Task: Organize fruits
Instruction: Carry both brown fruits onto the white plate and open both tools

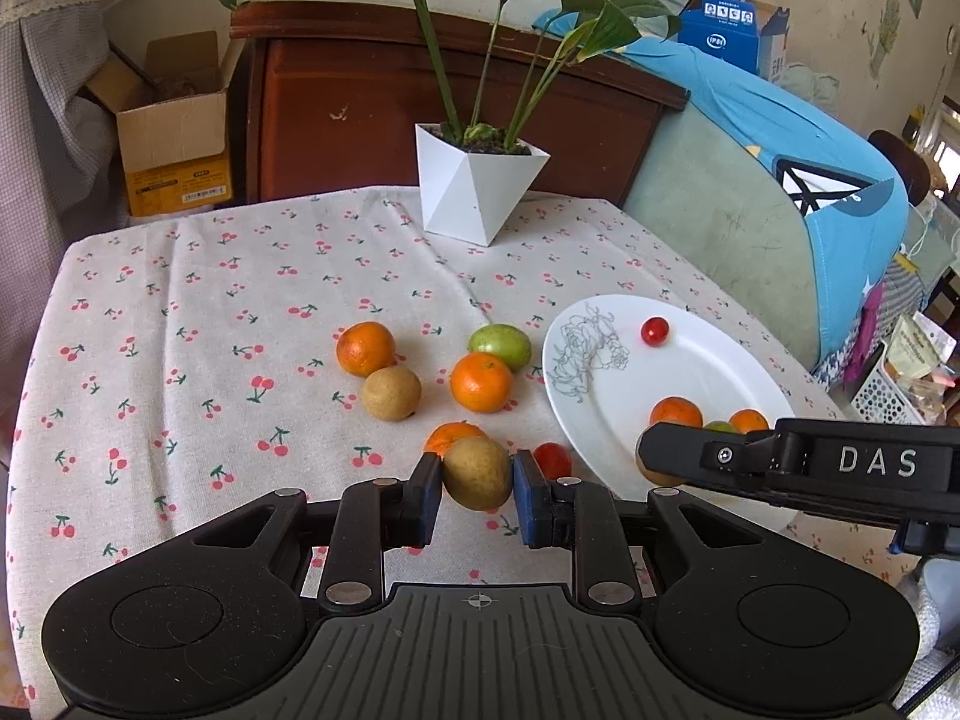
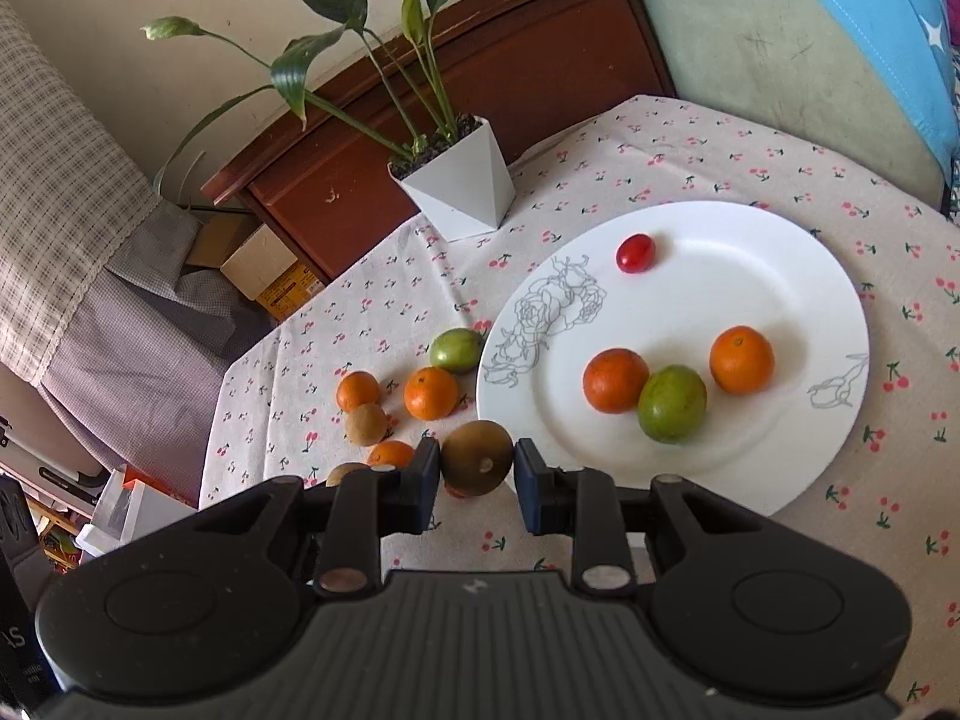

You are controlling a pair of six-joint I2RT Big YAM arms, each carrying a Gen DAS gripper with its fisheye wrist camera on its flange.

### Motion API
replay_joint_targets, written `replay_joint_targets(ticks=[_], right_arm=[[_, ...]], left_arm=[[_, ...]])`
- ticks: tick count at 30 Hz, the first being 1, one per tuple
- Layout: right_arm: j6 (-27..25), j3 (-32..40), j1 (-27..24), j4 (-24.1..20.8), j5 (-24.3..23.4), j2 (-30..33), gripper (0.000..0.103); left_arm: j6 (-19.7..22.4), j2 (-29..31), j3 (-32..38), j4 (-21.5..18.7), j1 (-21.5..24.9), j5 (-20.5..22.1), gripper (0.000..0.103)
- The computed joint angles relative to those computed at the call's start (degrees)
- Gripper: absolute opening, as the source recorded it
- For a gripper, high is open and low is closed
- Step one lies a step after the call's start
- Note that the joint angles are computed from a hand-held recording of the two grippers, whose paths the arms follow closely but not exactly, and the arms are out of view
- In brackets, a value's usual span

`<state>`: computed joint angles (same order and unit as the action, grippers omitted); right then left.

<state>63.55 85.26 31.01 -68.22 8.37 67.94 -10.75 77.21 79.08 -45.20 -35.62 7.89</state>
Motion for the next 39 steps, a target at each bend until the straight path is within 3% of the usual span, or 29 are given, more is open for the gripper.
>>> replay_joint_targets(ticks=[4,10,18,32,37,39], right_arm=[[0.7,0.3,-2.2,0.0,1.5,-1.1,0.027],[2.3,0.7,-4.9,-1.4,4.4,-2.1,0.027],[6.7,-1.1,-7.0,-3.6,4.7,-2.6,0.027],[13.7,-5.0,-8.7,-2.3,3.5,-3.7,0.028],[14.2,-5.5,-8.6,-1.1,3.9,-4.0,0.030],[13.8,-5.4,-8.4,-0.9,3.9,-3.9,0.030]], left_arm=[[0.2,1.7,2.5,-1.7,-0.8,1.5,0.023],[4.1,4.8,6.9,-2.7,-2.7,2.5,0.023],[7.5,9.5,12.2,-4.5,-4.5,4.7,0.023],[6.1,13.4,15.6,-5.0,-4.9,6.4,0.023],[4.8,13.5,16.2,-5.2,-4.3,7.0,0.026],[3.9,13.4,16.4,-5.3,-4.0,7.1,0.033]])
